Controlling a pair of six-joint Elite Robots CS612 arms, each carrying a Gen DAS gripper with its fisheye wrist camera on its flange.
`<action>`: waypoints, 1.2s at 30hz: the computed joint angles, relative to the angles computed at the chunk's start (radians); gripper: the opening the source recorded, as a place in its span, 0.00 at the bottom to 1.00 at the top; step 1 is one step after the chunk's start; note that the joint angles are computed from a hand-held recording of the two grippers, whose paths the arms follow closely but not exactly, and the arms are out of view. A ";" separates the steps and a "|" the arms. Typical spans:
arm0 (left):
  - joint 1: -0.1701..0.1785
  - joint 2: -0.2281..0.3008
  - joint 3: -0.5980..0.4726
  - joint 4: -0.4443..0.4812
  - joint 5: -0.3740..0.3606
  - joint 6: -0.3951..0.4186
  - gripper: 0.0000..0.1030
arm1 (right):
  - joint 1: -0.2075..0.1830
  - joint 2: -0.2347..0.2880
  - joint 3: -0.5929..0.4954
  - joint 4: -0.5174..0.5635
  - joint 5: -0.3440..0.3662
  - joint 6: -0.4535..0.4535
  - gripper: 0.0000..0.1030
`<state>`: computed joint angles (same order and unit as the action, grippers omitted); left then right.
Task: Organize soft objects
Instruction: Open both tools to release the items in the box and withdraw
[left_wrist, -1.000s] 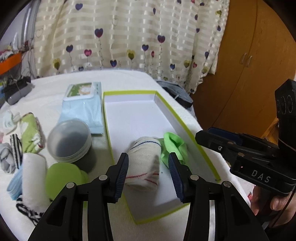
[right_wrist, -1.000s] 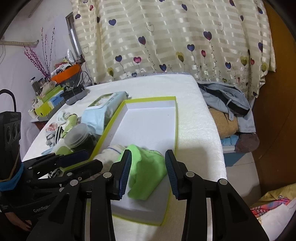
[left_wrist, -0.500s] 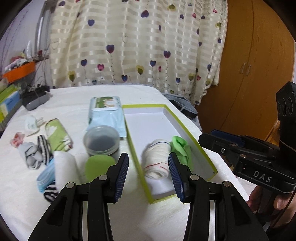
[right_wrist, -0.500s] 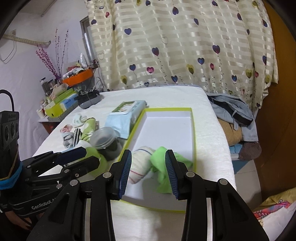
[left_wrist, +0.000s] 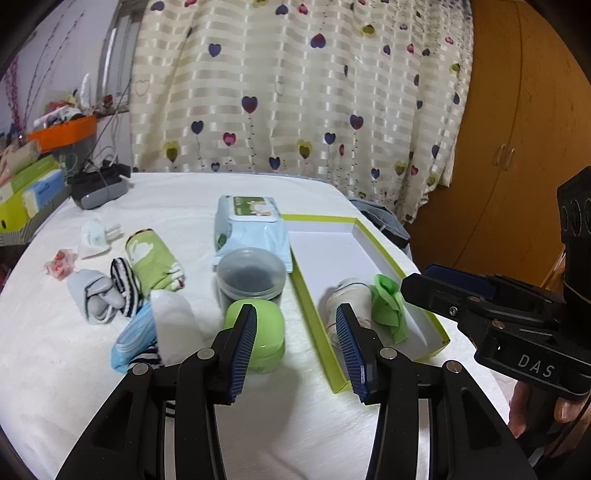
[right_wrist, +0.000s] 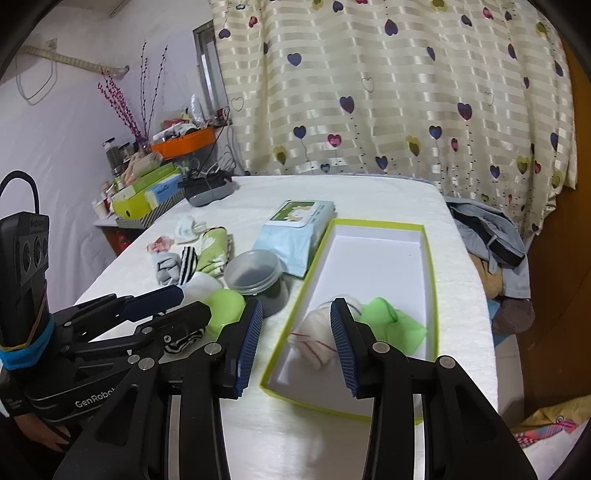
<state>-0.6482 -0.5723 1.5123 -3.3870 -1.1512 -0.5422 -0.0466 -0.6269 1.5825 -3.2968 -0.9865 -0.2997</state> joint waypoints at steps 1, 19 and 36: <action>0.001 -0.001 0.002 -0.002 0.000 -0.003 0.42 | 0.001 -0.001 0.000 0.003 -0.001 -0.002 0.39; 0.013 -0.018 0.056 -0.037 0.022 -0.057 0.42 | 0.027 -0.008 0.000 0.039 -0.005 -0.045 0.39; 0.038 -0.044 0.128 -0.041 0.079 -0.150 0.43 | 0.058 -0.007 -0.006 0.076 0.015 -0.096 0.39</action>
